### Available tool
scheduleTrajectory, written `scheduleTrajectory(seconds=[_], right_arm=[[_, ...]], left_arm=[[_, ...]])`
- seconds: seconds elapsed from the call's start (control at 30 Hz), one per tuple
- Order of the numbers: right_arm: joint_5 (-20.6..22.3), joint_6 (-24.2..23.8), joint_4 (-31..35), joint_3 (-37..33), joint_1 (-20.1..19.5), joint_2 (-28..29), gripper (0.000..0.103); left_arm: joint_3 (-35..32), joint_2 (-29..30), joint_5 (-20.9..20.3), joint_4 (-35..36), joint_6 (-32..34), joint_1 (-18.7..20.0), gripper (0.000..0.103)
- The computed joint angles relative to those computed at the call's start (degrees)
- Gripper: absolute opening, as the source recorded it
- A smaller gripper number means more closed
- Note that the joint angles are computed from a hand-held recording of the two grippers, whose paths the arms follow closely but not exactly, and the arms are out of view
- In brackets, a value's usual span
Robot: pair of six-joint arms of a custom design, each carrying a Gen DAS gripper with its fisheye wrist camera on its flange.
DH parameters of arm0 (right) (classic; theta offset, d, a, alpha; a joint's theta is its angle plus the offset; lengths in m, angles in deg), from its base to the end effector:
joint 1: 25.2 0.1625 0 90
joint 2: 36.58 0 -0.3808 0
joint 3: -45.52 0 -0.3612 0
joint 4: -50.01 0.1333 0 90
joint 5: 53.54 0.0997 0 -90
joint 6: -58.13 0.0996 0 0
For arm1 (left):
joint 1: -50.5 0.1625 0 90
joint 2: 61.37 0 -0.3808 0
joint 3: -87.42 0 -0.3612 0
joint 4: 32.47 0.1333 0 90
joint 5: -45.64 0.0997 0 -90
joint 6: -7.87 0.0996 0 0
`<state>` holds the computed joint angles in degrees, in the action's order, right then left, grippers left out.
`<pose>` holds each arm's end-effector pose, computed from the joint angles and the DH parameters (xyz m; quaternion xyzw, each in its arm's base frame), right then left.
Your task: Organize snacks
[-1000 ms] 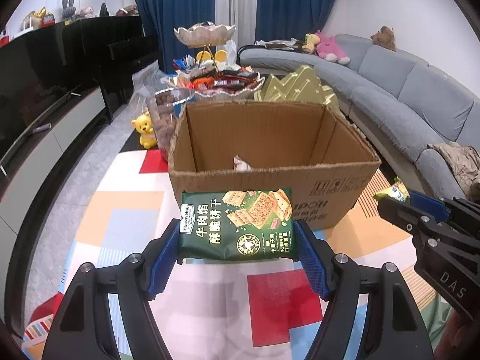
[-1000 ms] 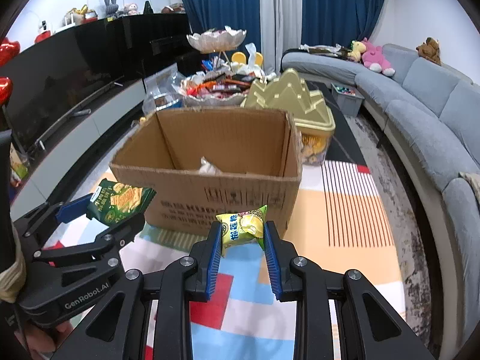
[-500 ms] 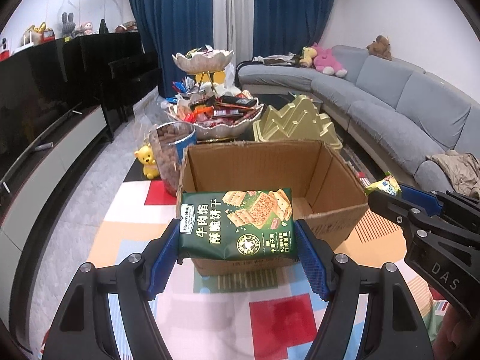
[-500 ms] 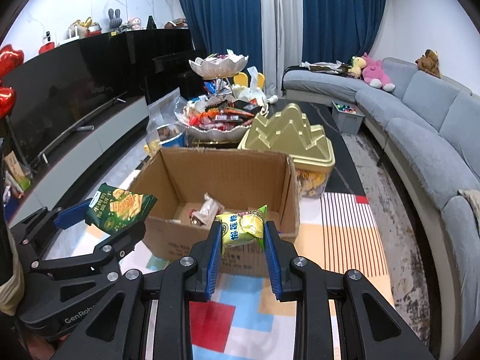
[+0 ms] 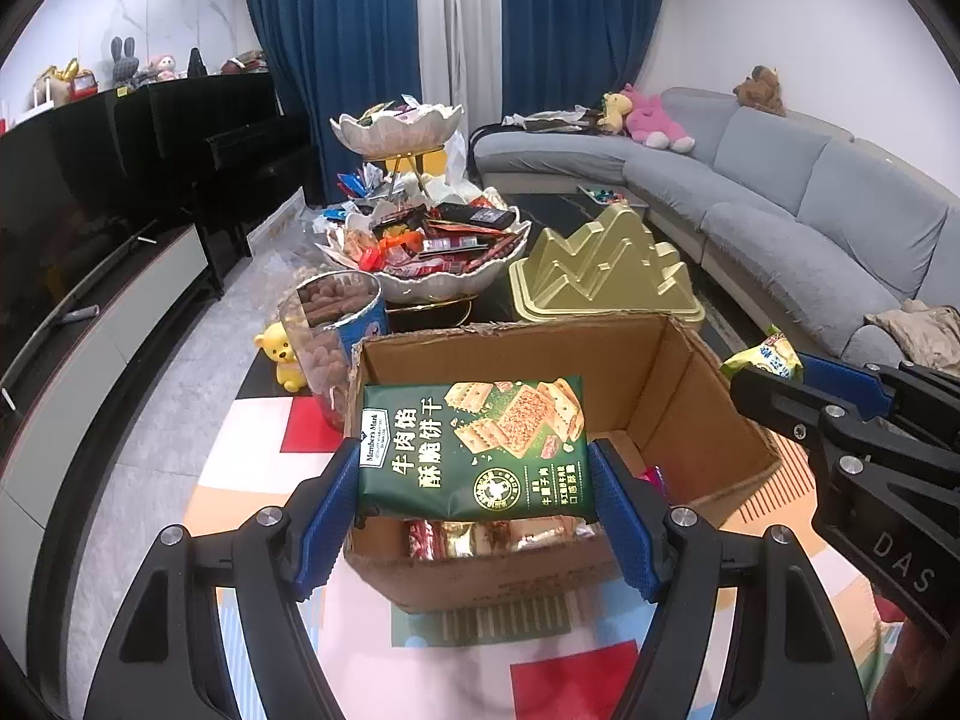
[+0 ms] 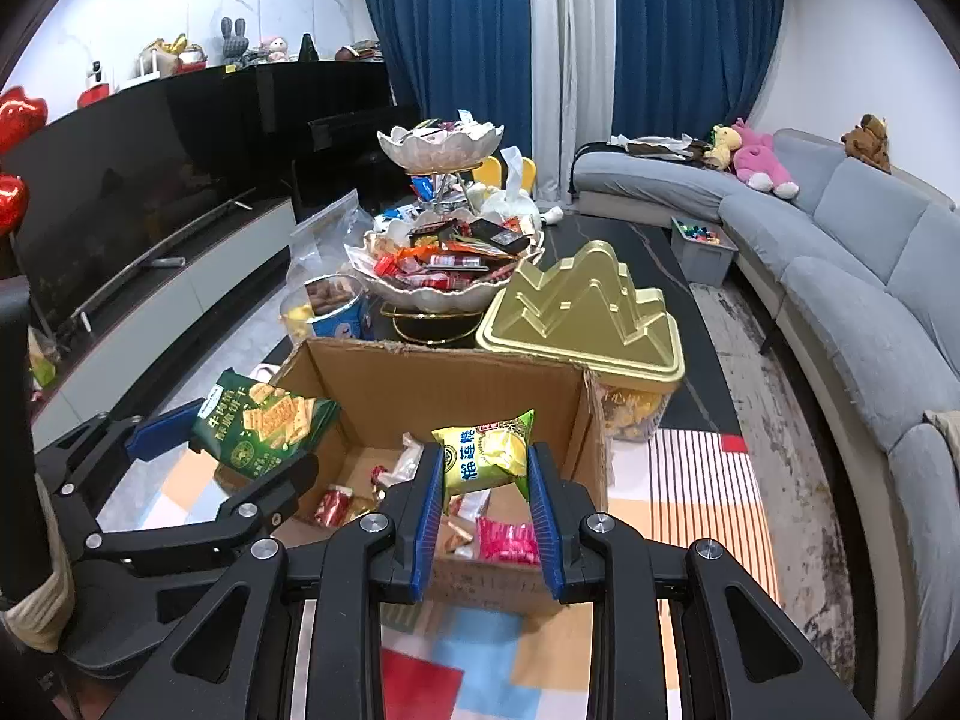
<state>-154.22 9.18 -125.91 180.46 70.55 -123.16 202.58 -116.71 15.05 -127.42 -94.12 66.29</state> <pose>0.1545 -0.3879 0.2559 0.4065 -0.8510 0.2656 0.1999 -0.3388 -0.3234 0.0528 0.0366 0.8032 -0.4263 0.4146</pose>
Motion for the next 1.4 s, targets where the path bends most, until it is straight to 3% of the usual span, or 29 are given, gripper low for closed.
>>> scheduleTrajectory(seconds=[0.27, 0.5, 0.63, 0.7, 0.77, 0.83, 0.97, 1.4], right_arm=[[-1.4, 0.3, -0.9, -2.3, 0.3, 4.1, 0.029], [-2.3, 0.2, 0.0, -4.5, 0.8, 6.7, 0.03], [-2.2, -0.2, 0.2, -4.7, 1.1, 6.6, 0.036], [-2.2, 0.0, 0.5, -4.7, 1.2, 6.5, 0.046], [-2.3, 0.2, -0.2, -4.5, 1.2, 6.4, 0.066], [-2.3, 0.2, -1.4, -4.2, 1.3, 6.4, 0.072], [-3.0, 0.5, -3.1, -3.8, 1.6, 6.1, 0.077], [-3.3, 2.3, -2.3, -1.7, 2.3, 1.6, 0.077]], left_arm=[[0.8, 0.0, 0.5, -3.9, 3.8, 2.7, 0.075], [0.8, -0.5, 0.5, -3.0, 2.3, 3.4, 0.082], [0.3, -0.7, 0.5, 0.0, -0.5, 3.3, 0.09], [0.4, -1.0, 0.7, 1.5, -2.1, 2.9, 0.094], [-0.1, -1.0, 0.7, 3.7, -3.5, 2.7, 0.098], [-0.3, -1.2, 0.7, 5.1, -4.4, 2.5, 0.099], [-0.5, -1.6, 0.1, 7.1, -6.0, 2.0, 0.101], [-1.2, -2.4, -2.2, 11.5, -9.5, -1.5, 0.103]])
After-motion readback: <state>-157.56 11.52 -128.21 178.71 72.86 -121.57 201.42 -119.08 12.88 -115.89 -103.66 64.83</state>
